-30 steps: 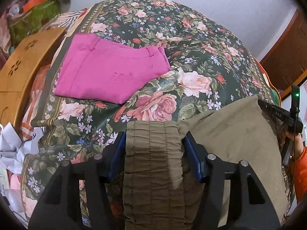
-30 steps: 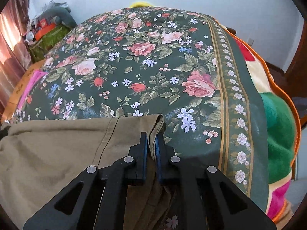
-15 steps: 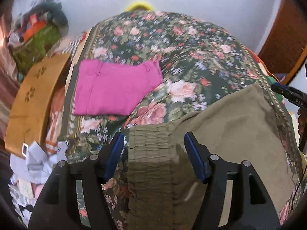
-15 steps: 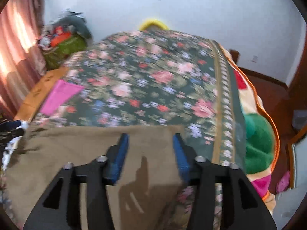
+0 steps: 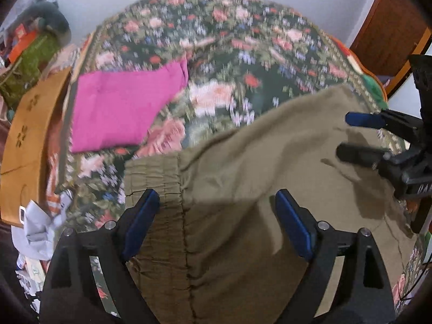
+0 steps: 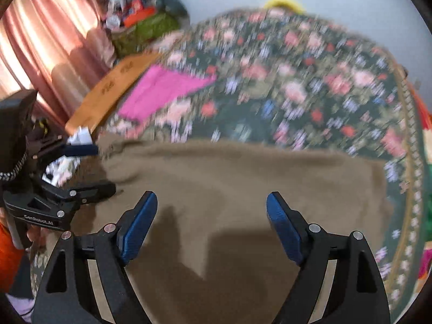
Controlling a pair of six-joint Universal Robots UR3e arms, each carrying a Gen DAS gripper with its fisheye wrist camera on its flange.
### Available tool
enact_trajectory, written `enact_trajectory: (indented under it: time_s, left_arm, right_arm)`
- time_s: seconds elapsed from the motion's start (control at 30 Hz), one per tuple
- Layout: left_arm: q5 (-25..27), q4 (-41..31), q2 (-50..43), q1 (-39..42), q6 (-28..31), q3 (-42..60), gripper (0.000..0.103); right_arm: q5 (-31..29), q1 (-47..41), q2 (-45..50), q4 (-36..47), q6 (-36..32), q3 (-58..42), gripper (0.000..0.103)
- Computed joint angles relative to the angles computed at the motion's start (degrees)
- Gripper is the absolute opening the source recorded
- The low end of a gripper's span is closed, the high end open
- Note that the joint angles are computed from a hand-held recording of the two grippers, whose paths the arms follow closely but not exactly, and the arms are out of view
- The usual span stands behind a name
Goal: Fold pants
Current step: 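Open both grippers and smooth the folded pants flat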
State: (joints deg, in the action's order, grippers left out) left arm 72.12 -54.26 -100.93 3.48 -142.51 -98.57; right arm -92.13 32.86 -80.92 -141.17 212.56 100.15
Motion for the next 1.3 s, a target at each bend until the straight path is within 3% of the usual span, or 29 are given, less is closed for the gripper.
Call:
enact_trajectory:
  time_s: [0.13, 0.37, 0.63, 0.93, 1.03, 1.3]
  left_arm:
    - [3.4, 5.8, 0.0, -1.5, 0.5, -4.0, 0.095]
    - [2.4, 7.9, 5.8, 0.8, 3.8, -11.0, 0.096]
    - [0.7, 4.4, 14.7, 5.2, 8.4, -17.1, 0.096]
    - [-2.4, -1.2, 24.8, 11.7, 11.8, -22.8, 0.096]
    - [-3.4, -3.2, 28.8, 14.3, 12.8, -25.1, 0.096]
    - [-6.0, -10.0, 36.7, 21.1, 15.5, -27.6, 0.098]
  right_arm:
    - [5.6, -0.7, 3.2, 4.4, -0.8, -0.7, 0.083]
    - [5.1, 1.3, -3.8, 4.0, 1.3, 6.2, 0.086]
    - [0.1, 6.3, -12.2, 7.0, 6.9, 11.1, 0.086]
    - [-8.0, 14.3, -13.6, 14.7, 13.5, 7.5, 0.086]
    - [-11.9, 17.9, -14.3, 17.3, 16.9, 6.9, 0.086]
    - [-15.1, 24.0, -18.4, 17.5, 29.1, 11.1, 0.086]
